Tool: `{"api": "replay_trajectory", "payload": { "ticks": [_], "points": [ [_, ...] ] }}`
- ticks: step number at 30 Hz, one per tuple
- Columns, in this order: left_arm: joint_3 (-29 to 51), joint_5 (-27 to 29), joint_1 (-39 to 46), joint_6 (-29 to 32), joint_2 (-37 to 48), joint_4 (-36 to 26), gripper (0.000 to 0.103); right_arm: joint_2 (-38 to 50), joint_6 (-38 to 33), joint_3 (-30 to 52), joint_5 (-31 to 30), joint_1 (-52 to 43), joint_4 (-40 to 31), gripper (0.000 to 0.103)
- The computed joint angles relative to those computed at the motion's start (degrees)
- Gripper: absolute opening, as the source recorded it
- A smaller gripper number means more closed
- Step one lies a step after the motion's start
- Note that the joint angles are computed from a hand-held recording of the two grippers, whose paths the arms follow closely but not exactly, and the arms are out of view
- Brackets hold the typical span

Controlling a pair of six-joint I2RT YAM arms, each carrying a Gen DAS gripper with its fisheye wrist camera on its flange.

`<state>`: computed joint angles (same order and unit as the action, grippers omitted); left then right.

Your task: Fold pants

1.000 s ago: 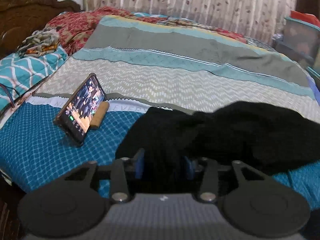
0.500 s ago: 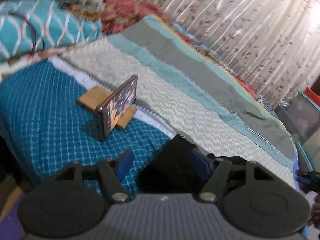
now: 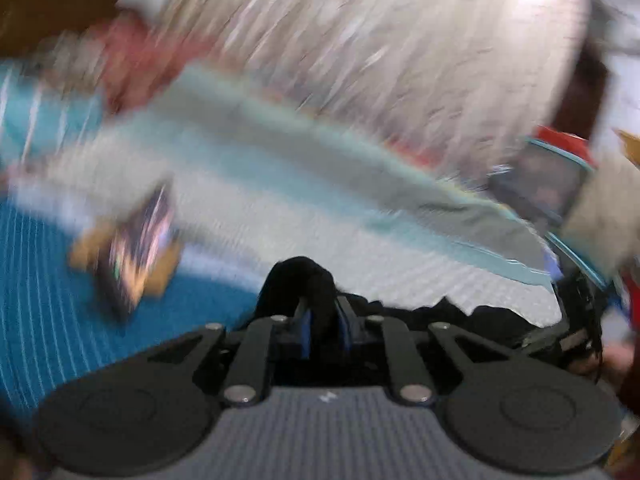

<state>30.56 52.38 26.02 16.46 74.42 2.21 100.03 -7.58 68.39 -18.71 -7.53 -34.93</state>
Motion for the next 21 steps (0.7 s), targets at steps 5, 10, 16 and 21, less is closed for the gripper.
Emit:
{"api": "replay_trajectory", "payload": {
  "ticks": [5, 10, 16, 21],
  "points": [
    [-4.36, 1.03, -2.61, 12.96, -8.42, -6.46, 0.012, -5.77, -2.25, 3.95, -3.8, -4.02, -5.55, 0.036],
    [-6.28, 0.78, -3.47, 14.0, -9.01, -8.05, 0.012, -0.65, 3.32, 12.05, -4.84, 0.66, 0.3, 0.067],
    [-5.94, -0.77, -1.97, 11.79, -6.93, -3.52, 0.013, 15.3, -4.47, 23.14, -9.41, 10.91, 0.67, 0.088],
    [-0.86, -5.91, -3.46, 6.49, 5.37, 3.0, 0.013, 24.67, -3.57, 30.71, 4.05, 15.71, -2.58, 0.016]
  ]
}}
